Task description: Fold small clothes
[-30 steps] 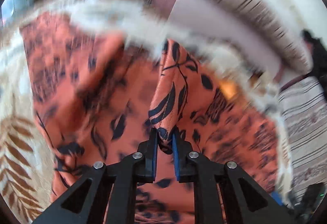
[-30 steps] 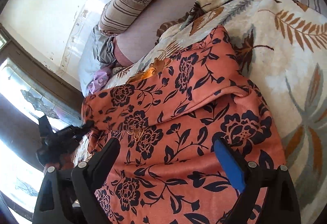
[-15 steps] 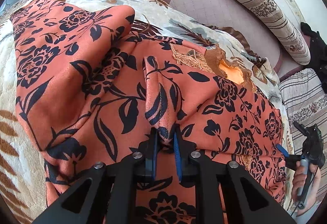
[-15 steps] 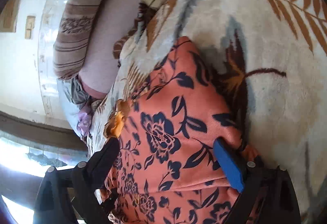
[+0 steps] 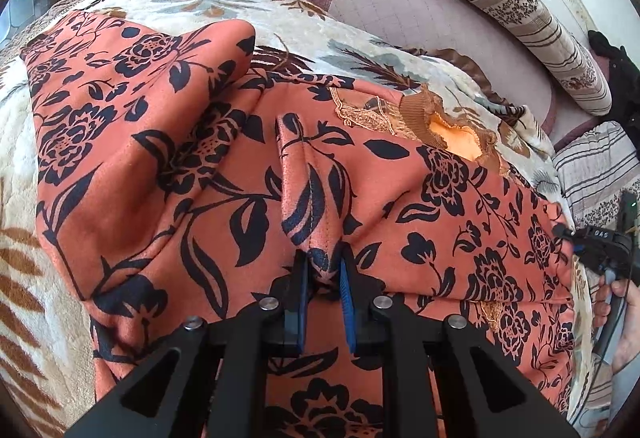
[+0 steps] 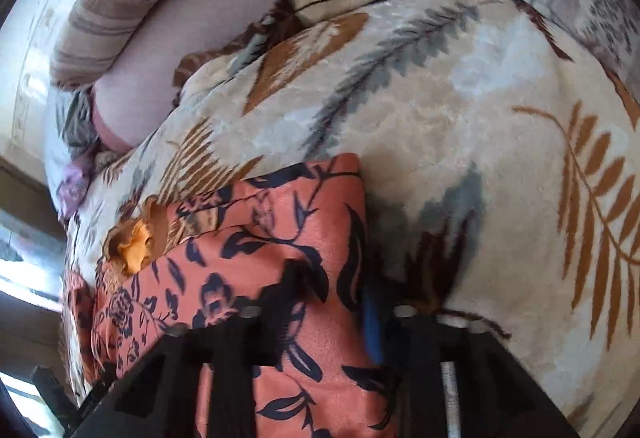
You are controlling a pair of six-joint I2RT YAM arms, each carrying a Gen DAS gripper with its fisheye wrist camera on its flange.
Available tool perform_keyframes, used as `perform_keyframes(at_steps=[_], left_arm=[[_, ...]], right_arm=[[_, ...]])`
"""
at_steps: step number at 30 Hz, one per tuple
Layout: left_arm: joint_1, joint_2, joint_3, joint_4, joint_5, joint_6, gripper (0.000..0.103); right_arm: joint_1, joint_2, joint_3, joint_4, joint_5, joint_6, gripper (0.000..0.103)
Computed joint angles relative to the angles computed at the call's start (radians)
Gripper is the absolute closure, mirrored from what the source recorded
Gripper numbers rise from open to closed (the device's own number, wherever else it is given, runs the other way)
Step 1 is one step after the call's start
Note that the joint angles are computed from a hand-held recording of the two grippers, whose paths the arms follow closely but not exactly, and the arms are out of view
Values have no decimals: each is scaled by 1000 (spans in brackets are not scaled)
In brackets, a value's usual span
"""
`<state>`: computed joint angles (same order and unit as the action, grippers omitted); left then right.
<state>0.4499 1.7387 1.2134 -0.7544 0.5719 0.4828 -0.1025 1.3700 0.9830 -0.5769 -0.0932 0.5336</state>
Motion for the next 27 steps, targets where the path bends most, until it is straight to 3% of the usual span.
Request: perform_keyframes(at_steps=[2, 4, 7, 9, 10, 11, 14, 16, 18, 20, 21, 22, 23, 24, 26, 27], left_arm=[[-6, -13, -15, 19, -12, -5, 86], [-15, -30, -40, 53, -26, -2, 86], [-16, -45, -60, 76, -35, 15, 86], [-17, -43, -56, 73, -37, 12, 86], [-17, -41, -53, 70, -38, 9, 86], [-18, -39, -51, 69, -37, 6, 86], [-17, -39, -51, 70, -37, 7, 86], [-17, -38, -52, 70, -34, 7, 86], [-16, -40, -57, 73, -24, 12, 85], [-2, -32, -49, 56, 11, 29, 79], [5, -19, -26, 17, 29, 38, 70], [14, -1, 13, -43, 51, 44, 59], [26, 7, 46, -95, 70, 44, 53], [51, 10, 81, -148, 108, 45, 47], [131, 53, 200, -306, 253, 107, 41], [178, 97, 288, -406, 330, 149, 33]], right_arm=[[76, 0, 20, -29, 234, -26, 88], [41, 77, 11, -40, 188, -24, 85], [69, -47, -50, -10, 259, 21, 79], [99, -150, -67, -39, 279, 82, 55], [125, -208, -78, -38, 275, 111, 31], [162, -259, -91, -30, 265, 128, 24], [233, -324, -146, 30, 108, 155, 24], [207, -245, -196, 44, 23, 157, 24], [142, -220, -270, 85, -15, 213, 36], [211, -314, -224, 5, 87, 298, 36], [289, -347, -187, -29, 174, 301, 35], [383, -385, -170, -34, 277, 295, 29], [494, -403, -151, -56, 400, 320, 16], [607, -404, -133, -91, 529, 355, 11], [795, -359, -129, -134, 742, 444, 8], [851, -329, -138, -138, 789, 477, 8]])
